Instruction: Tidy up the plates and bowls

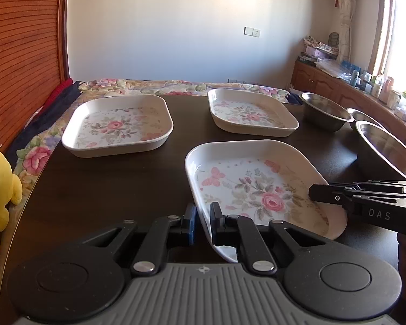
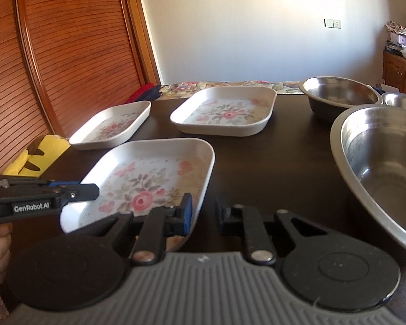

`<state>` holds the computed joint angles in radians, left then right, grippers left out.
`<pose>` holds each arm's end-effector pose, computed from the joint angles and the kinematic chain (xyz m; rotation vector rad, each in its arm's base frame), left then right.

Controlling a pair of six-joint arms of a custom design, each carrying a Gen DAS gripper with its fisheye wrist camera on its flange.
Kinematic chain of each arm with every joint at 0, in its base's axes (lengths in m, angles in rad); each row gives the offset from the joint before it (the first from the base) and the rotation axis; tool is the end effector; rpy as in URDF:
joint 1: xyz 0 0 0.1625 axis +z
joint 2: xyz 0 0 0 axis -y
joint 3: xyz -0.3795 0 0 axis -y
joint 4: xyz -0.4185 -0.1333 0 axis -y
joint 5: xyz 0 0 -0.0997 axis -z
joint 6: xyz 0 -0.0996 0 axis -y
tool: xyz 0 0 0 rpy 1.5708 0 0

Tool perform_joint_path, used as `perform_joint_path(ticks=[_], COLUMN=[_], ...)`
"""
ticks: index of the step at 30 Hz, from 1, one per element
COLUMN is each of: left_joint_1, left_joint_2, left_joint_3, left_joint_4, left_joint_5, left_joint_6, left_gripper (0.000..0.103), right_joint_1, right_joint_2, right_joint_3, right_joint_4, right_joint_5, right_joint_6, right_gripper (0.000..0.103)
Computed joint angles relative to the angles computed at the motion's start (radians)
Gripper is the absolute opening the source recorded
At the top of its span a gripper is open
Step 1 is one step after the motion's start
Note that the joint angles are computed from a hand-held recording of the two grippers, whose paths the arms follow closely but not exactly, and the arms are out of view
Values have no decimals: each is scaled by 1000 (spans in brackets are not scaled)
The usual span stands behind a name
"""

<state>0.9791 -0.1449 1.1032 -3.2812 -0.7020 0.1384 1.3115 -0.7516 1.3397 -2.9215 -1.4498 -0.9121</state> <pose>-0.2350 -0.7250 -0.1040 0.4149 2.2312 -1.0916 -0.0559 -0.7775 0.1868 0.9103 -2.4886 0.9738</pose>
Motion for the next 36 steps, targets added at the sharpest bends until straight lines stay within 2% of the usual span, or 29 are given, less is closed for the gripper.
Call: perform_joint_path(ticks=[2, 8, 19, 26, 36], left_joint_1=[-1, -11, -45, -50, -45], left_joint_2=[-4, -15, -72, -77, -73], left_joint_3=[8, 38, 195, 233, 230], left_joint_4=[-6, -42, -162, -177, -174], left_joint_5=[-1, -4, -11, 2, 14], left_joint_6=[-1, 12, -4, -27, -31], left_gripper=[12, 12, 12, 12, 12], right_joint_1=[-2, -6, -36, -53, -62], right_joint_2=[-6, -18, -98, -140, -155], right_joint_3=[1, 10, 101, 175, 212], right_joint_4=[21, 38, 42, 27, 23], right_joint_5=[9, 20, 112, 139, 142], right_joint_6=[1, 0, 1, -24, -32], right_gripper=[11, 11, 11, 11, 13])
